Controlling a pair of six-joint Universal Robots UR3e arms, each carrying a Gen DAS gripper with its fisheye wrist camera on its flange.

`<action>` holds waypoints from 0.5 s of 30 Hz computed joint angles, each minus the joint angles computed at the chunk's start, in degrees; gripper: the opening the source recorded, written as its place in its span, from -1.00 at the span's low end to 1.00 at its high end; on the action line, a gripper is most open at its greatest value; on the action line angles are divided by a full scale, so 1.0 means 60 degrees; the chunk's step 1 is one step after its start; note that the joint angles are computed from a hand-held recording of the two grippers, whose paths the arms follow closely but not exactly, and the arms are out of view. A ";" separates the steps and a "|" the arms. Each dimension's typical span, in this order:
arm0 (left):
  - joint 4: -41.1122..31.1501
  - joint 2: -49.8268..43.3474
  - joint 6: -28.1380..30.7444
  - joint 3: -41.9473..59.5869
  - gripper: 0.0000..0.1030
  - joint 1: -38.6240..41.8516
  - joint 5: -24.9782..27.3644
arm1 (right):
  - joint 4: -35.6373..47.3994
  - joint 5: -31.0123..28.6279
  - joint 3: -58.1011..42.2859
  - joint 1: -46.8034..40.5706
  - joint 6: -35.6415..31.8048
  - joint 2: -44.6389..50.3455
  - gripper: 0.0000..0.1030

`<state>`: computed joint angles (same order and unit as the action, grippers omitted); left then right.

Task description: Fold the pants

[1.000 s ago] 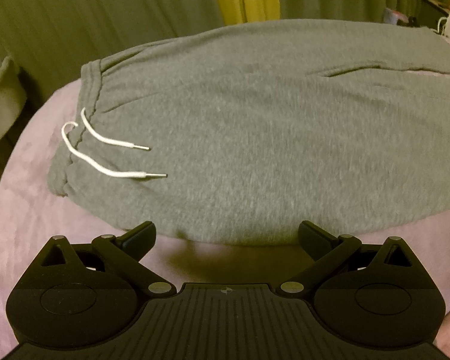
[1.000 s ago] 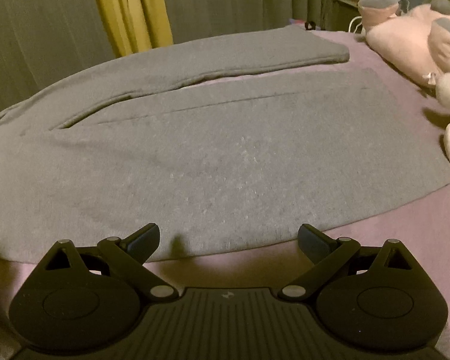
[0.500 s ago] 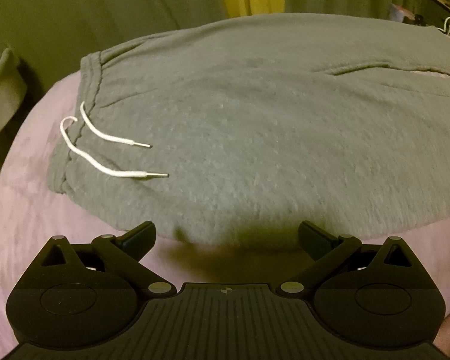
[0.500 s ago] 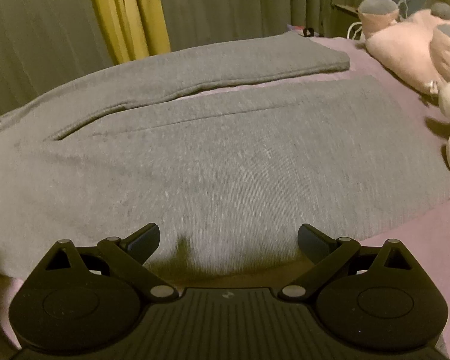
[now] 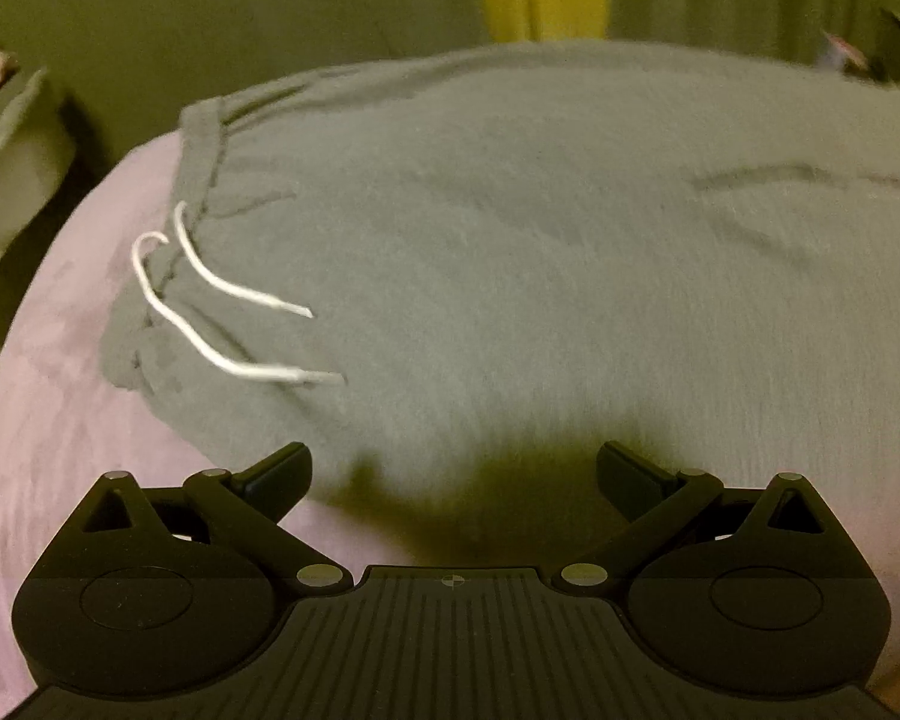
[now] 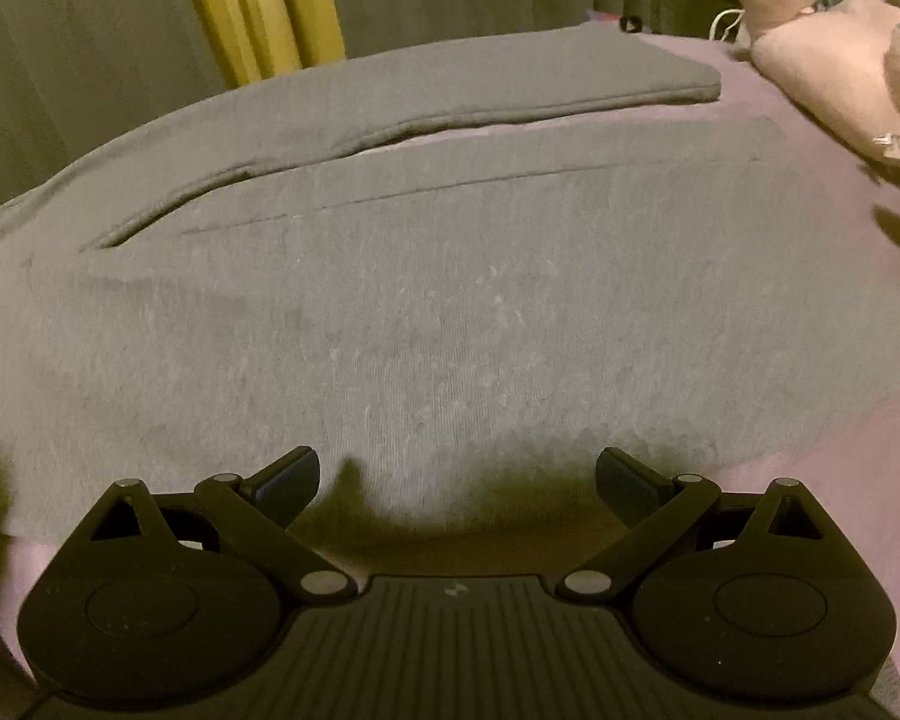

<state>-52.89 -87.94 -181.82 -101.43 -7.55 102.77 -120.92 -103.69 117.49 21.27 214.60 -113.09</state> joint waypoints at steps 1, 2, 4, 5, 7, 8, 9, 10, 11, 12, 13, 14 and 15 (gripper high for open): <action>-0.0080 -0.0326 -0.0323 0.0543 1.00 -0.0048 0.0139 | -0.0084 0.0146 0.0015 -0.0141 -0.0099 -0.0048 0.92; -0.0107 -0.0609 -0.0519 0.0978 1.00 -0.0083 0.0223 | -0.0273 0.0203 0.0079 -0.0257 -0.0148 -0.0116 0.92; -0.0146 -0.1675 -0.1058 0.2536 1.00 -0.0183 0.0450 | -0.0855 0.0149 0.0170 -0.0511 -0.0195 -0.0159 0.92; -0.0171 -0.2119 -0.1215 0.3146 1.00 -0.0208 0.0479 | -0.1161 0.0036 0.0129 -0.0660 -0.0172 -0.0082 0.92; -0.0055 -0.3298 -0.1631 0.4594 1.00 -0.0149 0.0164 | -0.1390 -0.0542 -0.0540 -0.0780 -0.0350 0.0694 0.92; 0.0315 -0.3863 -0.1798 0.5056 1.00 -0.0069 -0.0084 | -0.1248 -0.0689 -0.1024 -0.0839 -0.0616 0.1191 0.92; 0.0664 -0.4342 -0.2014 0.5336 1.00 -0.0056 -0.0114 | -0.0792 -0.0554 -0.1774 -0.1086 -0.0982 0.1852 0.92; 0.1322 -0.4788 -0.2198 0.5337 1.00 -0.0055 -0.0035 | -0.0354 -0.0242 -0.2399 -0.1370 -0.1292 0.2380 0.92; 0.1926 -0.5011 -0.2238 0.5095 1.00 -0.0055 0.0118 | -0.0131 0.0180 -0.2936 -0.1678 -0.1675 0.2850 0.92; 0.2550 -0.5167 -0.2191 0.4722 1.00 -0.0057 0.0320 | -0.0334 0.0578 -0.3282 -0.1986 -0.2095 0.3229 0.91; 0.3138 -0.5379 -0.2093 0.4421 1.00 -0.0067 0.0570 | -0.0429 0.0554 -0.3714 -0.2102 -0.2141 0.3624 0.92; 0.3816 -0.5659 -0.1889 0.4142 1.00 -0.0043 0.0875 | -0.0319 0.0309 -0.4546 -0.2194 -0.2037 0.4315 0.91; 0.4182 -0.5973 -0.1751 0.4114 1.00 -0.0062 0.1228 | -0.0206 0.0224 -0.5249 -0.2330 -0.2000 0.4868 0.91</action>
